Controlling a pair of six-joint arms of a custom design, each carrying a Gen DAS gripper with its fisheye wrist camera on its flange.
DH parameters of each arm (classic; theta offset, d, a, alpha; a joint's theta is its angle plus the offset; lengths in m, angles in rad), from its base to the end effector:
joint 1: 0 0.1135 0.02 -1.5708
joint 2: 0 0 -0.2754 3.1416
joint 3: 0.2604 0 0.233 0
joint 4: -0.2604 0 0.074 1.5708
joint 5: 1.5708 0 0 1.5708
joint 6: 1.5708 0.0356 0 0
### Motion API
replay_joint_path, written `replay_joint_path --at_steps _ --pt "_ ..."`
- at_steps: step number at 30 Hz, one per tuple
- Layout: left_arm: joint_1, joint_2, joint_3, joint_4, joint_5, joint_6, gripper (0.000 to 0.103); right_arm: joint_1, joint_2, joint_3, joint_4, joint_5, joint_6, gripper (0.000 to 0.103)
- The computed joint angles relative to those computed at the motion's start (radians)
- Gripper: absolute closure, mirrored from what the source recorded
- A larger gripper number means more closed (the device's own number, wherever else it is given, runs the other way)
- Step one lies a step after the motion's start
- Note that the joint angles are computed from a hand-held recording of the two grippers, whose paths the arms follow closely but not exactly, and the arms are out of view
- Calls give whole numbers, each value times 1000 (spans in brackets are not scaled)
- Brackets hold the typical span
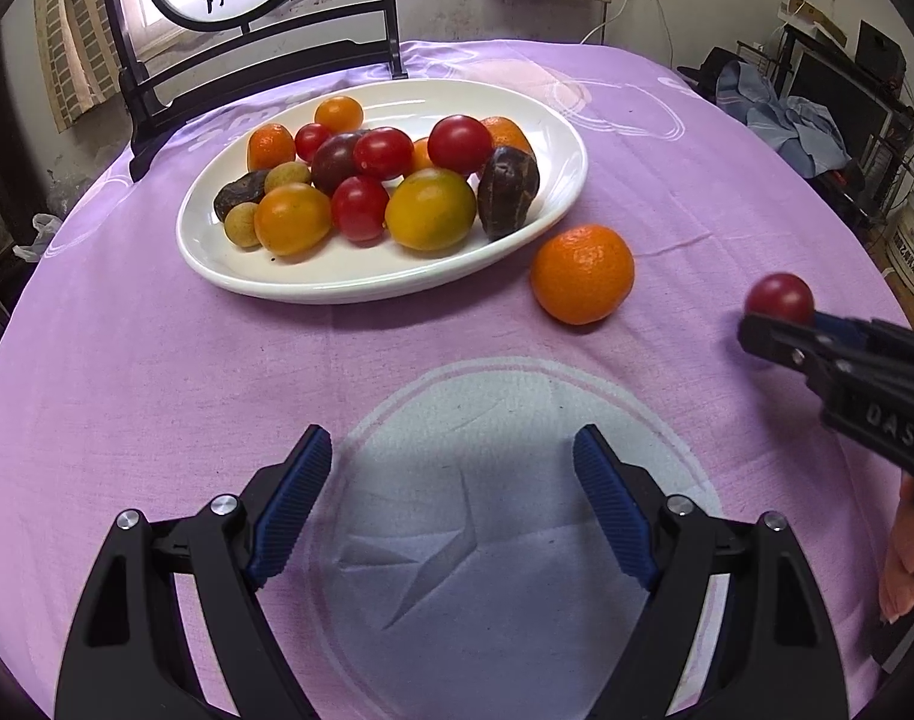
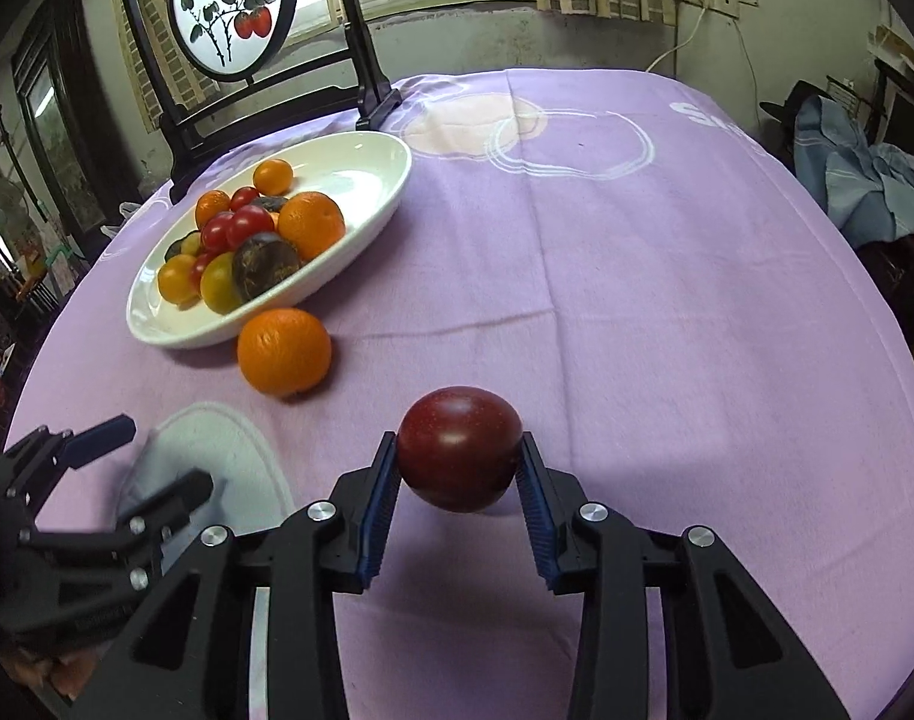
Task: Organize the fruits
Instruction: 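Grasp a dark red tomato with the right tool while the left tool grasps a mandarin, then carry the dark red tomato and mandarin over the white plate and open both tools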
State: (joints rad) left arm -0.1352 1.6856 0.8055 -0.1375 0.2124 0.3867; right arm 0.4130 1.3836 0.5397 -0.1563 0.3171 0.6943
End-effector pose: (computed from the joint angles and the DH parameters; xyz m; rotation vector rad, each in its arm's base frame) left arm 0.2947 -0.0477 0.1592 0.7359 2.4552 -0.1797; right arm 0.2073 0.0787 0.1650 0.4657 2.4542 0.0454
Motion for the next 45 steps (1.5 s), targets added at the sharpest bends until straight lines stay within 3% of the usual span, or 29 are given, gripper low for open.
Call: replay_joint_path --at_steps 5,10,18,24,26,28,31,45 --pt "-27 29 38 -72 16 -59 22 -20 -62 -55 7 12 8 64" --pt "-127 54 42 -17 -94 -120 22 -19 -108 -57 -20 18 -5 64" --pt "-231 129 162 -34 -164 -256 22 -49 -165 -74 -21 -37 -2 63" --pt "-262 197 239 -58 -186 -295 36 -51 -161 -75 -14 -42 6 63" --pt "-269 201 233 -25 -206 -303 46 -57 -154 -76 -12 -46 7 63" --pt "-264 200 232 -15 -176 -282 59 -61 -147 -76 -8 -52 7 63" --pt "-270 185 222 -27 -188 -251 59 -55 -152 -78 -6 -44 4 63" --pt "-112 -46 61 -73 -66 -106 59 -7 -132 -72 -1 20 -4 63"
